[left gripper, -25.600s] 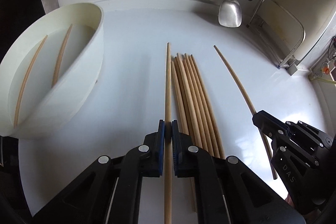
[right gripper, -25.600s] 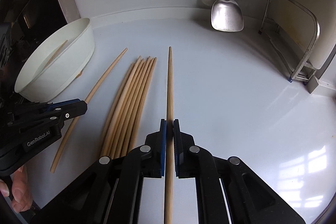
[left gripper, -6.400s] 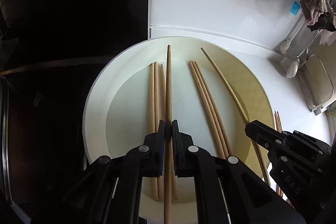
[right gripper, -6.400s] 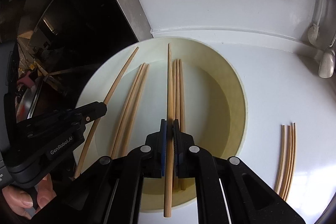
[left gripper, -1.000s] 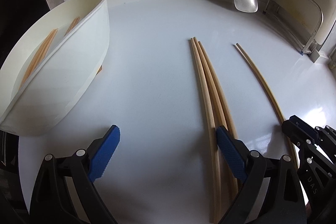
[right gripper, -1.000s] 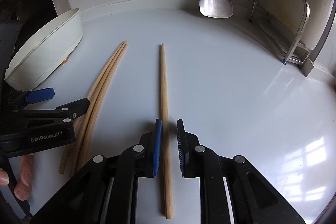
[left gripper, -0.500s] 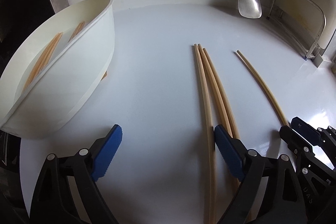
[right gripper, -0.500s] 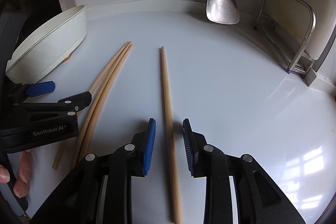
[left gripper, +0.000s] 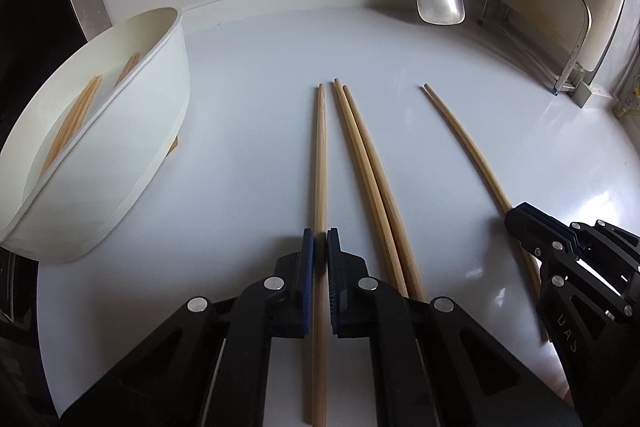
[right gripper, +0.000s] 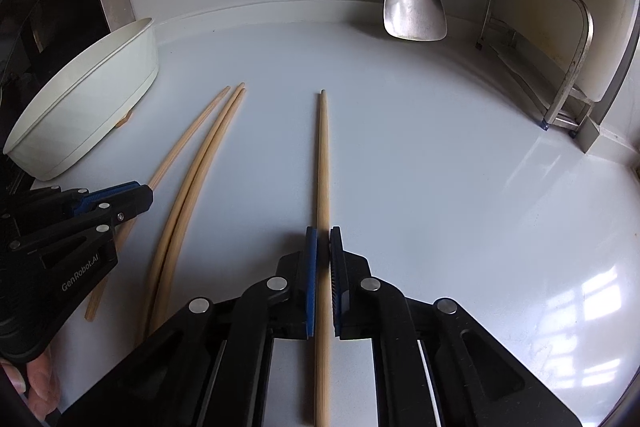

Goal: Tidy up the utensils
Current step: 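Close the right tool on a chopstick while the left tool closes on another, then carry both chopsticks into the basin and open both tools to release them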

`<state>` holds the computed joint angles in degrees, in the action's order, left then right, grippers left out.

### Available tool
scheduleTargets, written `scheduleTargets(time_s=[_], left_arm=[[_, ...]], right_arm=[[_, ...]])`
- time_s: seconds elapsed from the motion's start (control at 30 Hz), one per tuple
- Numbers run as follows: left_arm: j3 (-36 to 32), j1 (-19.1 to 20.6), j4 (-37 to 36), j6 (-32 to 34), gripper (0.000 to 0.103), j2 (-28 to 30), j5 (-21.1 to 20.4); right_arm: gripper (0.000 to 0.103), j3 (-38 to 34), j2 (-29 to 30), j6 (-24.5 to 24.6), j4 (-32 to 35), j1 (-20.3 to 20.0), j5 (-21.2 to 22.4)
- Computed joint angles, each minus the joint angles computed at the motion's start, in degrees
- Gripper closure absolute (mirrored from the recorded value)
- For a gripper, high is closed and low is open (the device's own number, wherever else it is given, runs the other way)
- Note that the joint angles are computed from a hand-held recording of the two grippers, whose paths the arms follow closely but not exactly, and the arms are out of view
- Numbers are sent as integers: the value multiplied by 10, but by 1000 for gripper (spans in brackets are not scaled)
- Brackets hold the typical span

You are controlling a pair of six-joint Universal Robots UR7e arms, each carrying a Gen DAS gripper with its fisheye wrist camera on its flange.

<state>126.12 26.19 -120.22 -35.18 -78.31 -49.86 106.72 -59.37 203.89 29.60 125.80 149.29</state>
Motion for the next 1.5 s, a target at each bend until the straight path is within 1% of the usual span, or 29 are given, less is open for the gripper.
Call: scheduleTargets(time_s=[0.07, 0.13, 0.3, 0.43, 0.53, 0.67, 0.8, 0.87, 0.97, 1.07, 1.13, 1.23, 1.37, 1.5], left_arm=[[-9, 5, 16, -3, 96, -6, -18], [-18, 7, 28, -2, 96, -12, -26], [-48, -1, 62, -5, 96, -36, -31], [-85, -2, 79, 8, 96, -51, -33], [-118, 0, 98, 21, 96, -63, -16], [-170, 23, 129, 42, 96, -73, 19], [-206, 53, 171, 46, 96, -89, 67], [-218, 74, 187, 48, 96, -97, 83], [-228, 109, 188, 65, 96, -105, 92], [-237, 144, 171, 100, 96, -103, 82], [-241, 163, 158, 124, 96, -97, 78], [-252, 191, 147, 145, 96, -82, 58], [-261, 217, 143, 167, 96, -69, 34], [-267, 236, 145, 181, 96, -60, 19]], right_arm=[[97, -4, -4, 23, 16, -1, -8], [97, -10, -5, 42, 33, 6, -4], [97, -43, -7, 94, 86, 29, -6], [97, -97, 16, 116, 132, 56, 7], [97, -153, 38, 107, 148, 73, 7], [97, -236, 80, 62, 146, 90, 1], [97, -322, 134, 3, 134, 94, -19], [97, -364, 164, -19, 131, 92, -37], [97, -435, 218, -44, 144, 83, -60], [97, -504, 272, -42, 172, 69, -88], [97, -546, 305, -41, 190, 61, -98], [97, -608, 349, -35, 225, 49, -106], [97, -688, 404, -16, 287, 33, -118], [97, -754, 450, 5, 341, 20, -127]])
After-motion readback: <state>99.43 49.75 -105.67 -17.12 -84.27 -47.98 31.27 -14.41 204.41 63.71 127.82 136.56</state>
